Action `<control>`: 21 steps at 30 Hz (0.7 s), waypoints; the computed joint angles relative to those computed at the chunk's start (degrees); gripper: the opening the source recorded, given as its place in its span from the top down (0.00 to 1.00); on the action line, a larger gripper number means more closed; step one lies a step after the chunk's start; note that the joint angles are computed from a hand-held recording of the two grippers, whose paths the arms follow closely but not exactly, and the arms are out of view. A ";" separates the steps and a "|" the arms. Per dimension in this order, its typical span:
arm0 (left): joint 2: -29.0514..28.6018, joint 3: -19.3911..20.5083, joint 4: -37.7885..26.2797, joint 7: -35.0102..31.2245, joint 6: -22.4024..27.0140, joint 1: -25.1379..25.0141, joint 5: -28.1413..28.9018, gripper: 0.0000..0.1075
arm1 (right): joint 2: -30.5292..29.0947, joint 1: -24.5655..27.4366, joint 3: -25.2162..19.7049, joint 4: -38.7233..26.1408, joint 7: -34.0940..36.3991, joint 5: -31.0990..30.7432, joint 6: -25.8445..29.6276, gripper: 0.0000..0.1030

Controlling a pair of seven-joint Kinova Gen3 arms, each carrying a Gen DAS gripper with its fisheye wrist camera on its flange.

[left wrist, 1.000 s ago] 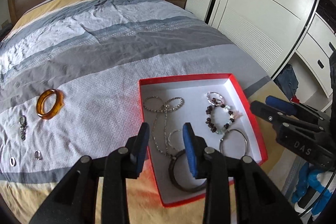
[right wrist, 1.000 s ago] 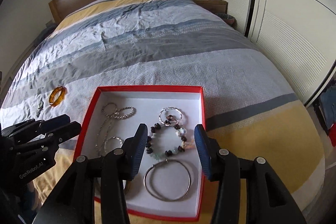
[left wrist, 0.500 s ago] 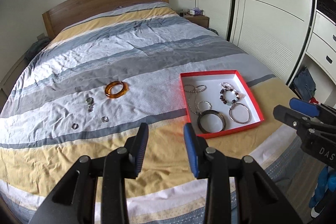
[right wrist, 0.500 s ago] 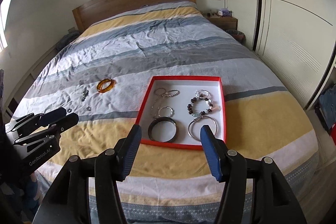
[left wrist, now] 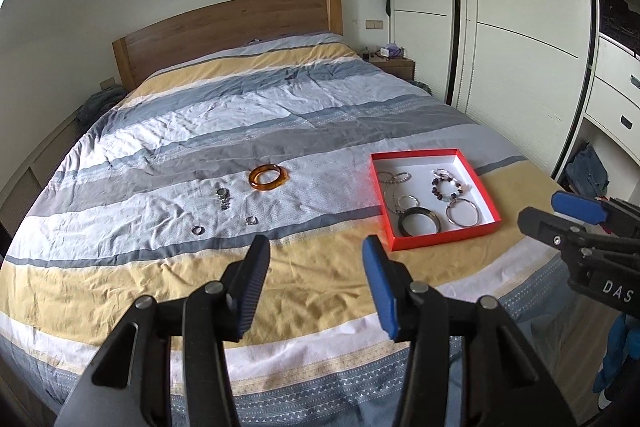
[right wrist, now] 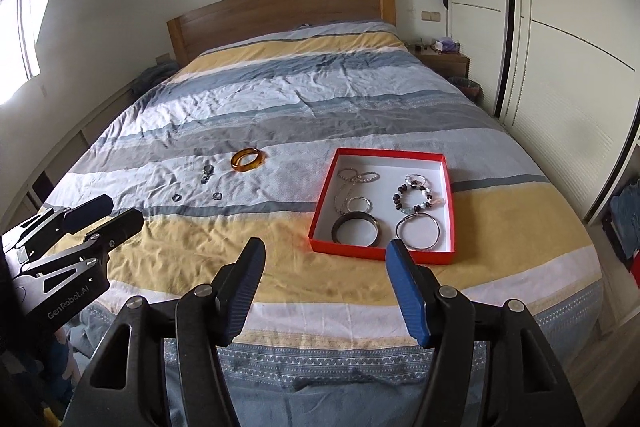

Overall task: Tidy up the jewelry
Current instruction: 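Withdraw both tools from the box toward the silver rings on the duvet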

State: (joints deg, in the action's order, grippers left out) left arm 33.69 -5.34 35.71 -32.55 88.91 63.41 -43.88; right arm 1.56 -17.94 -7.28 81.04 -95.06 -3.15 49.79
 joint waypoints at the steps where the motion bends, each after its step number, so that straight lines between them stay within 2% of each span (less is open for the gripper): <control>1: -0.88 -0.18 1.56 0.94 -0.36 0.41 -0.17 0.57 | -0.27 -0.18 -0.15 0.09 -0.29 0.26 0.07 0.40; 10: -6.83 2.34 11.20 9.55 0.00 2.40 -5.29 0.57 | -3.99 -1.57 -1.65 1.08 -2.97 3.85 0.86 0.39; 21: -11.44 6.79 17.52 17.63 4.54 6.07 -14.90 0.57 | -8.46 -3.31 -4.82 1.59 -5.35 8.27 1.43 0.37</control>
State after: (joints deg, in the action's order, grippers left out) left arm 22.25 1.45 53.23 -14.91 93.45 69.48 -58.78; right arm -6.91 -21.24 -12.10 82.63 -100.41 5.12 51.22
